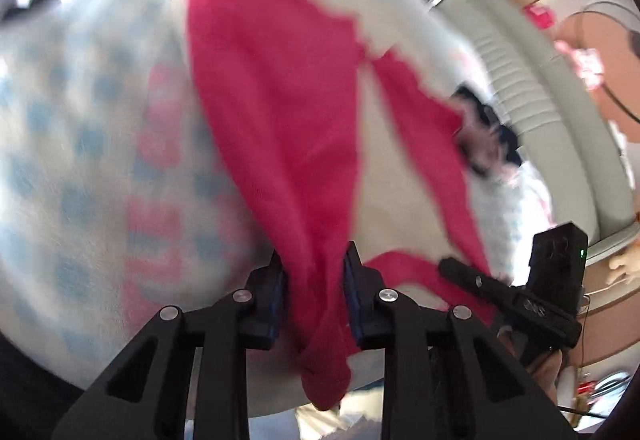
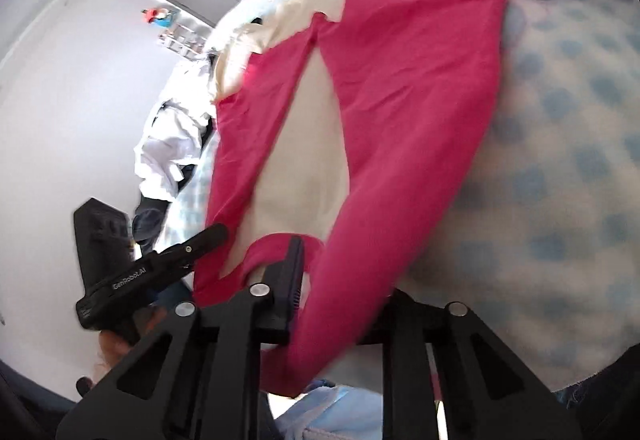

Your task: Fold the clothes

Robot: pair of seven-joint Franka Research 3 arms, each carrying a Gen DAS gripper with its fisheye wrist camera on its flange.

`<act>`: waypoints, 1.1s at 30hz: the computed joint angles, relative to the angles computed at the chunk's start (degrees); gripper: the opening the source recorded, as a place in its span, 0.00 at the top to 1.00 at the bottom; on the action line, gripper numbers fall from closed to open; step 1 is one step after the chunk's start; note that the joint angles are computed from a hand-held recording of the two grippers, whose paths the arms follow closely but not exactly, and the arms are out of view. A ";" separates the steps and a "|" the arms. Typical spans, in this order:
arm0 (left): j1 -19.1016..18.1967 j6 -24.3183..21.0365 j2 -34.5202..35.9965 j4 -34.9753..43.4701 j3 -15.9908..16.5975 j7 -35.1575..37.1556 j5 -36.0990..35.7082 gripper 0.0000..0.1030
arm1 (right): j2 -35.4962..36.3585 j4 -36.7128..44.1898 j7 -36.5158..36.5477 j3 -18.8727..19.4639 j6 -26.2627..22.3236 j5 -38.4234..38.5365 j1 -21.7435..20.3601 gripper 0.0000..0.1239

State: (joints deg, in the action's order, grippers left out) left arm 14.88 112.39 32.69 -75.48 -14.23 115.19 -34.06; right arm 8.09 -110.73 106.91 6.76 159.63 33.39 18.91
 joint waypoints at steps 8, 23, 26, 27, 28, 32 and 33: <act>0.48 1.65 -0.13 -0.87 -0.28 -0.22 -0.47 0.85 | 2.23 -0.66 -3.41 1.48 1.88 8.63 -2.15 0.92; -1.78 11.70 -15.21 -15.76 3.27 12.77 1.61 0.94 | -5.92 -3.69 -1.27 -0.42 -0.12 -5.21 0.70 0.97; -1.69 10.41 -16.47 -17.45 4.45 13.16 1.38 0.95 | -7.53 -5.30 1.39 -0.46 -0.82 -8.30 1.19 0.97; -1.45 9.83 -16.75 -17.76 4.75 13.08 0.67 0.95 | -8.07 -5.87 2.40 -0.40 -1.27 -9.31 1.34 0.97; -1.13 9.21 -17.04 -18.04 5.02 13.24 -0.22 0.95 | -8.60 -6.44 3.39 -0.31 -1.77 -10.24 1.49 0.97; -0.60 8.86 -18.53 -20.26 5.92 14.52 -2.77 0.95 | -10.88 -8.85 5.85 -0.07 -2.05 -9.86 1.94 0.96; -0.65 8.76 -18.84 -20.65 6.12 14.83 -2.93 0.95 | -11.10 -9.05 5.91 -0.06 -2.09 -9.43 2.03 0.96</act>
